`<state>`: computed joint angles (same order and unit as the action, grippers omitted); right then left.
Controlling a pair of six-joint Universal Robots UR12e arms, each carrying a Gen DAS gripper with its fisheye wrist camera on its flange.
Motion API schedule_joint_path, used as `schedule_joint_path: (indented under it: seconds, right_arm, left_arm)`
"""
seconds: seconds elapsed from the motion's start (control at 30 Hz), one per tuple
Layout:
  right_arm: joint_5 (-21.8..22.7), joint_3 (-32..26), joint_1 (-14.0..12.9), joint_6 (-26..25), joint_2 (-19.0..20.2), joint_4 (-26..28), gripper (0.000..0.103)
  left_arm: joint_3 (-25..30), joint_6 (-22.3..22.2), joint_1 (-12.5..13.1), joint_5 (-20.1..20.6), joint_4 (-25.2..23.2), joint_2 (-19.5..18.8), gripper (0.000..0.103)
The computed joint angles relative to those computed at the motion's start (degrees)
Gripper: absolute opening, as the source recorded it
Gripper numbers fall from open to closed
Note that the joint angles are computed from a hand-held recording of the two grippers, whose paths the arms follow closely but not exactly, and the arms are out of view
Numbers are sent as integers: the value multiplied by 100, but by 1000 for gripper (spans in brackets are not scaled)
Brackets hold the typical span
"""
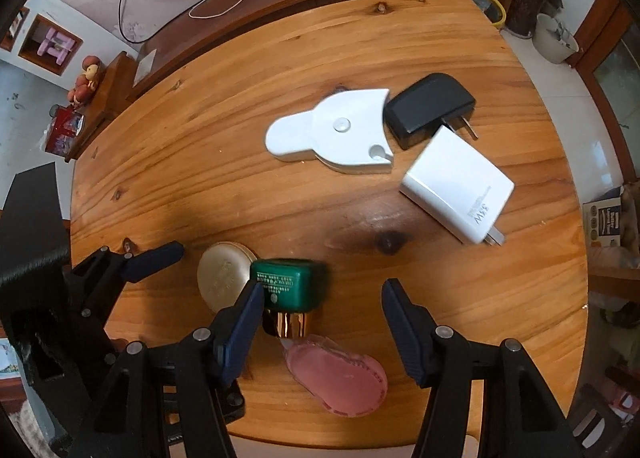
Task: Organize rigid objects
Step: 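Grasp the gold round compact with the left tool while the right tool grasps the green bottle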
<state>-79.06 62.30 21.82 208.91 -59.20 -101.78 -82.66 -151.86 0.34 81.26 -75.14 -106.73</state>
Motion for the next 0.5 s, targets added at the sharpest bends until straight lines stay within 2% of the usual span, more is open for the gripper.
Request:
schedule_joint_path:
  seconds: [0.43,0.5]
  right_arm:
    - [85,-420,37,72,317,534,62]
    - [118,-418,36,107,336,517,56]
  left_arm:
    - [-115,-216,51,46,276,37,85]
    - [-149,-235,67,49,307,57,85]
